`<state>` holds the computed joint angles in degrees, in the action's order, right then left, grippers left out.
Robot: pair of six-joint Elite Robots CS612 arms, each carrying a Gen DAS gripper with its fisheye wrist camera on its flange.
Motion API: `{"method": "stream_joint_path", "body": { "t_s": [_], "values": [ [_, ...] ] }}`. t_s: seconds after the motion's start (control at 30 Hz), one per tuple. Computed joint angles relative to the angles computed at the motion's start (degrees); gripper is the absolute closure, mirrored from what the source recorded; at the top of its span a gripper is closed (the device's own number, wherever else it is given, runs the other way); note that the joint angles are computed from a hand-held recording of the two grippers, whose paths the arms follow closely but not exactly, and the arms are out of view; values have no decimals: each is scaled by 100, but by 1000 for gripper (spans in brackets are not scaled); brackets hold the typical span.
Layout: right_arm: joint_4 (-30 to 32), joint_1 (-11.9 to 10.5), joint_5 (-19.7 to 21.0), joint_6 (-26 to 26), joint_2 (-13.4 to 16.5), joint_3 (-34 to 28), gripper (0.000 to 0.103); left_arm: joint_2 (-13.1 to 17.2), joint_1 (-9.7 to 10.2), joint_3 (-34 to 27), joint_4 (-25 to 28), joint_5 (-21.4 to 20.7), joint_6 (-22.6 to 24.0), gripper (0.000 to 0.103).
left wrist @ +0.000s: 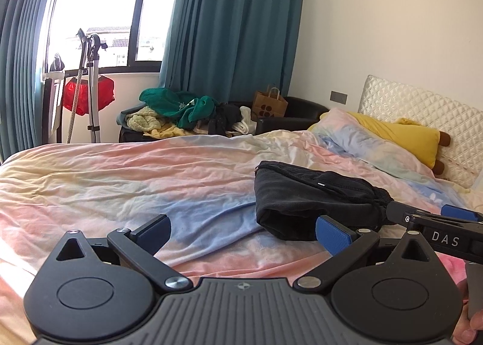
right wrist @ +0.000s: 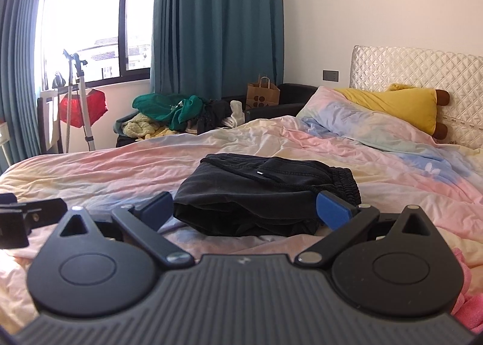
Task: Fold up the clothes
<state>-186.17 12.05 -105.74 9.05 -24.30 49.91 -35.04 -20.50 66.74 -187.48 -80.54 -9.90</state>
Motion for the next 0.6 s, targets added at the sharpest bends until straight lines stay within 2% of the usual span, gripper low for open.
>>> {"method": "stream_joint_path", "body": {
  "t_s": [0.1, 0.3, 0.6],
  "values": [
    [101, -17, -29, 140, -5, 1, 0, 13, -4, -47, 81, 68, -8, 0],
    [154, 19, -140, -125, 49, -89, 0, 31, -7, -98, 208, 163, -49, 0],
    [171, 24, -156, -205, 54, -95, 0, 28, -47, -73, 236, 208, 39, 0]
  ]
}}
